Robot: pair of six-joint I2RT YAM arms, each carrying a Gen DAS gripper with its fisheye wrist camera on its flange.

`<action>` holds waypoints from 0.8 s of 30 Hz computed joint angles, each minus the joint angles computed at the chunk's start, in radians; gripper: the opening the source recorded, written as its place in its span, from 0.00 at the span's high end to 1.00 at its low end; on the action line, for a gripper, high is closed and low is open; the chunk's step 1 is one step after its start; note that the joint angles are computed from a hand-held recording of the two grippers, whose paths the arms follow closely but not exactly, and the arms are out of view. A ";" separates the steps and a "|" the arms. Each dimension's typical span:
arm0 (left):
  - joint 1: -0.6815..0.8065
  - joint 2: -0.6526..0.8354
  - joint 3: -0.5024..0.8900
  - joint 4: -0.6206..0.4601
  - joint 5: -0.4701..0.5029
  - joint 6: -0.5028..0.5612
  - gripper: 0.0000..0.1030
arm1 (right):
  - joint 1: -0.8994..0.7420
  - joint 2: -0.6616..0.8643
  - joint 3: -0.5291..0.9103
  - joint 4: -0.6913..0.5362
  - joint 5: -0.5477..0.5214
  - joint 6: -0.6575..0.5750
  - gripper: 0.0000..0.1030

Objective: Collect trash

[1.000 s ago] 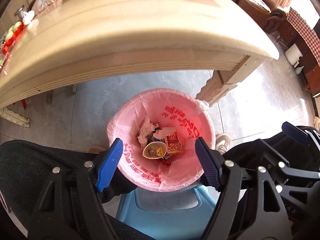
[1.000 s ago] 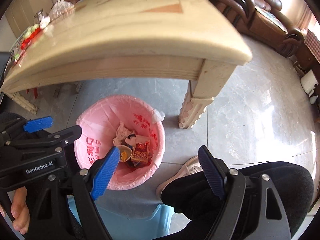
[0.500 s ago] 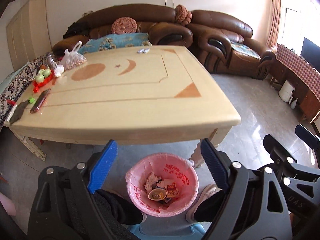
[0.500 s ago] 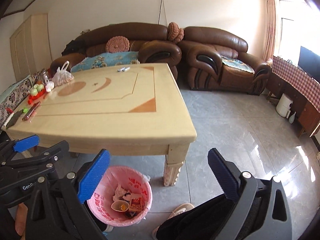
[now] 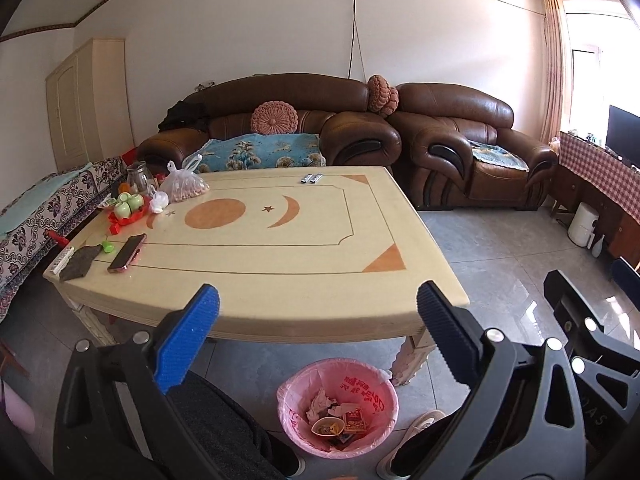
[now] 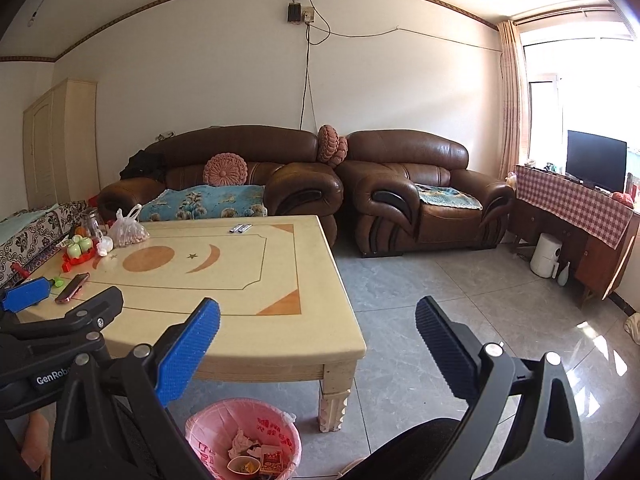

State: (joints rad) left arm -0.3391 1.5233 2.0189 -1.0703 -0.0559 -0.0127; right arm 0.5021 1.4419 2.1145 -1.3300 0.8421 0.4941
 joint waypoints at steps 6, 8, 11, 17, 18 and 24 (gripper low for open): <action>-0.008 -0.015 0.006 -0.016 -0.020 0.002 0.06 | 0.030 0.020 0.066 -0.075 0.029 0.050 0.07; 0.002 -0.023 0.001 -0.013 0.002 0.002 0.06 | 0.033 0.028 0.086 -0.096 0.037 0.059 0.07; 0.004 -0.027 -0.005 -0.011 0.008 0.003 0.06 | 0.040 0.034 0.099 -0.117 0.048 0.070 0.07; 0.002 -0.036 -0.016 -0.014 0.001 -0.005 0.06 | 0.051 0.050 0.126 -0.140 0.060 0.073 0.07; 0.003 -0.038 -0.017 -0.012 0.000 -0.005 0.06 | 0.052 0.052 0.127 -0.140 0.061 0.073 0.07; 0.012 -0.039 -0.013 -0.018 0.008 -0.006 0.06 | 0.058 0.070 0.157 -0.156 0.066 0.073 0.07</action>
